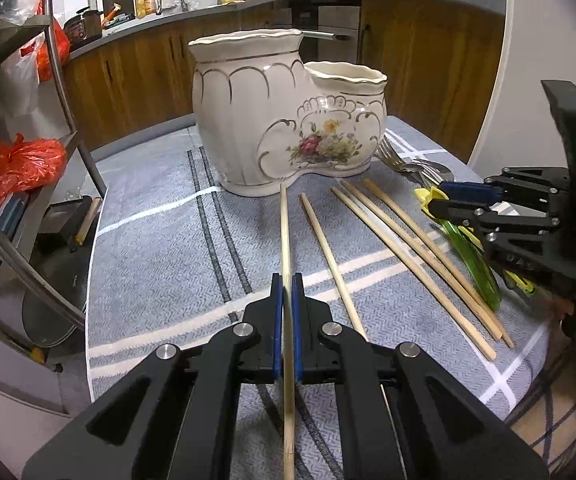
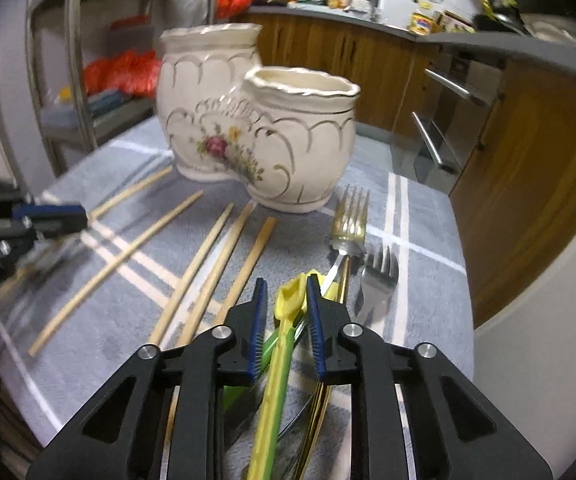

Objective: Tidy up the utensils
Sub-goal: 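Lift the chopstick over the large pot while the right tool carries utensils over the small pot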

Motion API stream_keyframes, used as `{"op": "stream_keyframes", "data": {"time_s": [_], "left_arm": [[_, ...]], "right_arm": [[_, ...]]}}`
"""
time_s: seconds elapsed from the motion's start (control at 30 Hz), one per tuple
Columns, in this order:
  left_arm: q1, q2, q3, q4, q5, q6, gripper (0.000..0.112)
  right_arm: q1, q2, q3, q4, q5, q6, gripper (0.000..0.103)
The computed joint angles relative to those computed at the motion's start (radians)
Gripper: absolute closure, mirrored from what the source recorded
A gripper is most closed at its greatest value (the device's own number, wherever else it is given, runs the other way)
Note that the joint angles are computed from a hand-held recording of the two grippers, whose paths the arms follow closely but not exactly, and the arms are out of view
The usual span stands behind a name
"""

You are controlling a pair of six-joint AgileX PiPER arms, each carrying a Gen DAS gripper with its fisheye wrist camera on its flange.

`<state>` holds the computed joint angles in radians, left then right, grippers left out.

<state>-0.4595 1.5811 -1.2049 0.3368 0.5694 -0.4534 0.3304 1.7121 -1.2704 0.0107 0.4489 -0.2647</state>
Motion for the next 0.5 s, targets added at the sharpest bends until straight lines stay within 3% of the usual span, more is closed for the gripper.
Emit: {"op": "stream_keyframes", "data": {"time_s": [0.13,0.3,0.5], "left_arm": [[0.016,-0.004,0.009,-0.027,-0.022,0.031,0.108],[0.037,-0.02,0.04,-0.081,-0.072,0.095,0.108],[0.065,-0.07,0.098,-0.164,-0.18,0.209,0.108]], "right_arm": [[0.026,0.007,-0.005,-0.113,0.015,0.077,0.094],[-0.005,-0.027,0.012,0.03,-0.001,-0.022,0.095],[-0.047,-0.131,0.088,0.329,-0.087,-0.266,0.095]]}}
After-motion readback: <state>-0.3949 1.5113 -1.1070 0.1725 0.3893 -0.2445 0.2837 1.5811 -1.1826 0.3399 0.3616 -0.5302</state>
